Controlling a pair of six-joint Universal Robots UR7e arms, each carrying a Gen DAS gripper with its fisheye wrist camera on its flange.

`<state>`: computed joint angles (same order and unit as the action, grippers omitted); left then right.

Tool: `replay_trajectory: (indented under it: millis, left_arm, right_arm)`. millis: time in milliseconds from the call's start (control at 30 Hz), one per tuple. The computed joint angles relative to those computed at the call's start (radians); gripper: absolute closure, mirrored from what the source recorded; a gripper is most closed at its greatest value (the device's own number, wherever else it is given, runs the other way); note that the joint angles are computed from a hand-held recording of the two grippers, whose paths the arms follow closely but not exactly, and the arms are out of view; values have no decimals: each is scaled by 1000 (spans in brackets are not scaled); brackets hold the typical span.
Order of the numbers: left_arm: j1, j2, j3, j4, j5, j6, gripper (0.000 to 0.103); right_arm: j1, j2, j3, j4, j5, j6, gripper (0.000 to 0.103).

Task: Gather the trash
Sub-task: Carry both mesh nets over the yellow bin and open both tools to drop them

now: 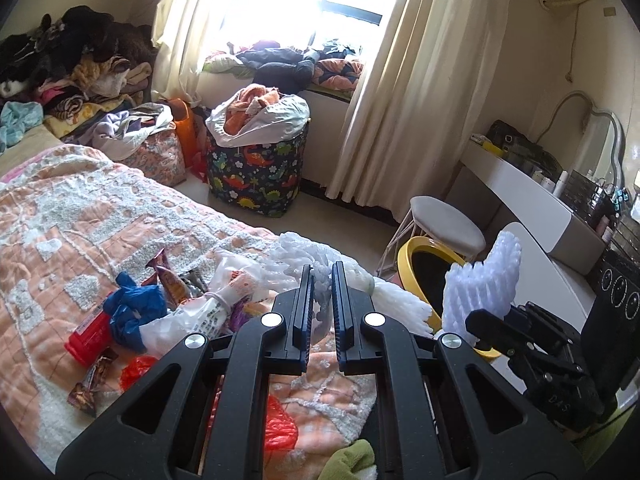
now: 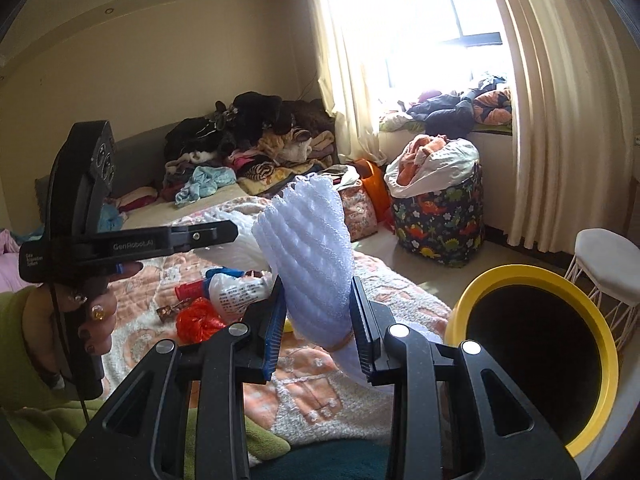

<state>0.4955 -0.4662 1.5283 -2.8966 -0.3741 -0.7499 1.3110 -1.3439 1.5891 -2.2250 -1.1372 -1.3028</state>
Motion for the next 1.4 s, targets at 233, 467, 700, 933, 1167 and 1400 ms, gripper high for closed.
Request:
replay_trajectory:
  millis: [233,467,700,933,1167,1400]
  left_arm:
    - [7,54,-83,-32,-26,89,98]
    - [15,111,-175,-55,-47,176,98]
    - [28,189,-307,-40,-62,269,98]
    - [47,263,-430,4,-90,330,98]
    - [62,340,-550,56,-91,391,97]
    - [84,409,-671,136,-100,408,97]
  right_arm:
    - [-16,35,-58,-55,33,96,74]
    - [-41,62,-106,-102,60,188,73]
    - [-64,98,-167,-141,76,291,73]
    - [-86,141,-224,-183,84,378,72]
    - [-88,188,-275,-213,61,443,70]
    - [-97,232,-331,-213,43,496,68]
